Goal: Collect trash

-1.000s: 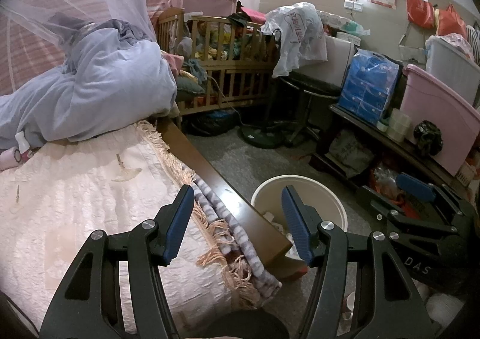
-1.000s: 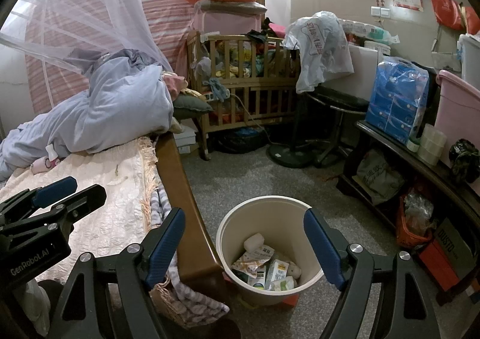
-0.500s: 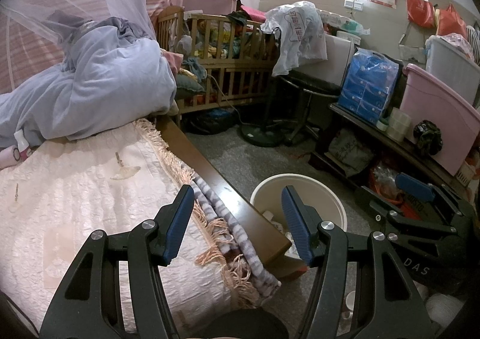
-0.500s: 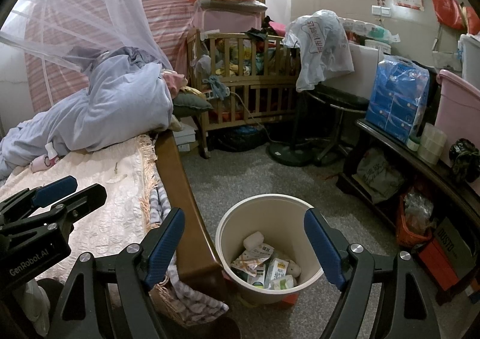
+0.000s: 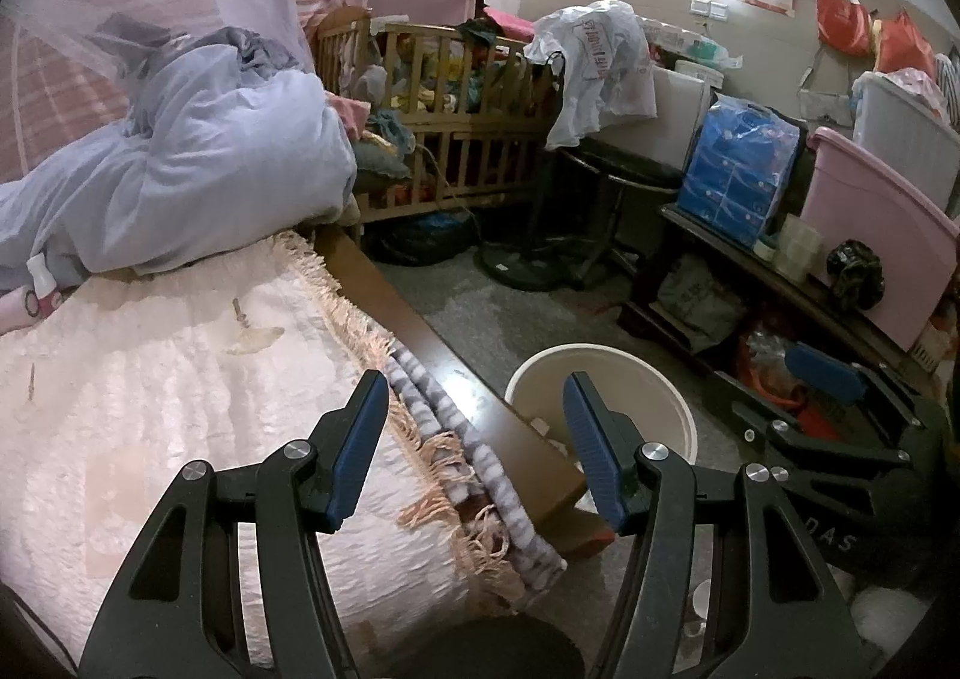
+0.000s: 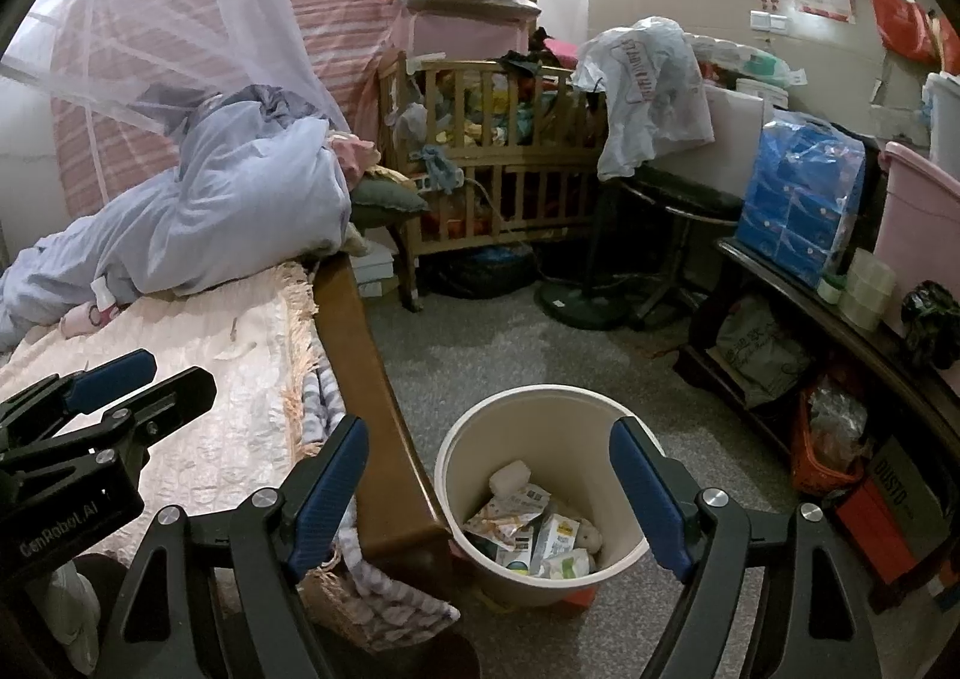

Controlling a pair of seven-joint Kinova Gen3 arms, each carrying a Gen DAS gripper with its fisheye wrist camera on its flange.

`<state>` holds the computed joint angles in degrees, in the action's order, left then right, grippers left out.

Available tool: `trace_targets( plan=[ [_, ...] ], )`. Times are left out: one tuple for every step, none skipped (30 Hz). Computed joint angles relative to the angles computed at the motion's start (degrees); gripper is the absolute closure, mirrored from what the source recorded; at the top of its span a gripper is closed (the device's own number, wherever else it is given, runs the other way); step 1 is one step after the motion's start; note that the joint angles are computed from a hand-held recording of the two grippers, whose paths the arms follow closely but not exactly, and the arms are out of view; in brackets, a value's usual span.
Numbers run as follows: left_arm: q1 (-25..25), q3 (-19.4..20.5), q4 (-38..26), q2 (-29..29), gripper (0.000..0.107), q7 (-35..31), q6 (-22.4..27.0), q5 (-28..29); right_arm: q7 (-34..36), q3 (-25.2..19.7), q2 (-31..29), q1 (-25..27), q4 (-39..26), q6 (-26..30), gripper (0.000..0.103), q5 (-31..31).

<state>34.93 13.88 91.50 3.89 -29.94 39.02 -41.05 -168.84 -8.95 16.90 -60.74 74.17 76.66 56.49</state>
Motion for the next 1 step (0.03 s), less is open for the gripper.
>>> trace_targets(
  plan=[
    [-0.2,-0.1,0.3,-0.3,0.048,-0.3,-0.1,0.6,0.7,0.0,0.2,0.3,-0.5,-0.3,0.022,-0.3]
  ],
)
